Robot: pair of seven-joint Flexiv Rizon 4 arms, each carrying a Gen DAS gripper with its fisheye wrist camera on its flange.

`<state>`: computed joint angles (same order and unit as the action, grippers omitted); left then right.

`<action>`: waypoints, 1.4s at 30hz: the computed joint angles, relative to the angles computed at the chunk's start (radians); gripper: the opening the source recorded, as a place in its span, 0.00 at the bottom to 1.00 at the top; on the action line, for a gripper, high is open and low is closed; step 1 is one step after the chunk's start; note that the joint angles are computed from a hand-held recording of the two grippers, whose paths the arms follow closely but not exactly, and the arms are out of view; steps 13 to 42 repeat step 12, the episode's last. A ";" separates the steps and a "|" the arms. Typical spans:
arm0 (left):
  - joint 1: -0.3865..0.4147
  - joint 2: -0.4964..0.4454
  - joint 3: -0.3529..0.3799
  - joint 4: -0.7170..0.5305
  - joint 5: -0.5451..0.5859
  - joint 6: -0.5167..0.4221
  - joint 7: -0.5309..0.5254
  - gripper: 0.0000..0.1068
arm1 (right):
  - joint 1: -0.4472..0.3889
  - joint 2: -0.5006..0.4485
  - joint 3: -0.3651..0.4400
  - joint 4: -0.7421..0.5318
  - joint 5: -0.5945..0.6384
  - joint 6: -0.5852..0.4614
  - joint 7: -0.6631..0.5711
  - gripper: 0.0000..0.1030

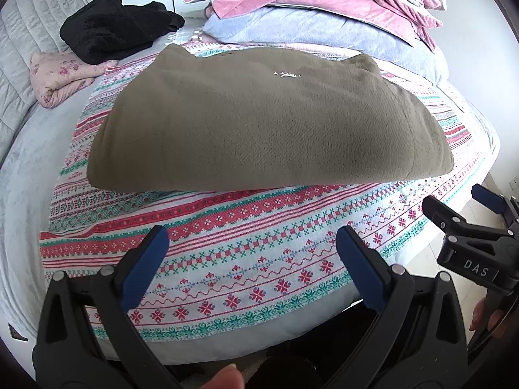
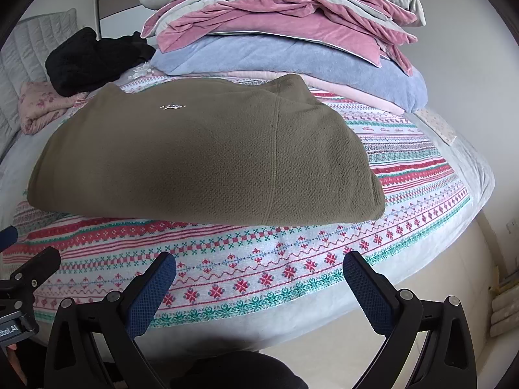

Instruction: Fold large clothes

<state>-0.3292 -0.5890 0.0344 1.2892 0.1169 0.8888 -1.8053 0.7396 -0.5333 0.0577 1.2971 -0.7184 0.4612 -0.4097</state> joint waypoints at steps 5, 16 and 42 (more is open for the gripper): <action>0.009 -0.002 -0.006 0.002 -0.010 -0.007 0.008 0.95 | 0.002 -0.003 -0.001 -0.006 0.001 -0.008 -0.001 1.00; 0.034 0.001 -0.027 0.024 -0.053 0.007 0.049 0.95 | 0.006 -0.019 -0.002 -0.033 0.005 -0.010 -0.010 1.00; 0.034 0.001 -0.027 0.024 -0.053 0.007 0.049 0.95 | 0.006 -0.019 -0.002 -0.033 0.005 -0.010 -0.010 1.00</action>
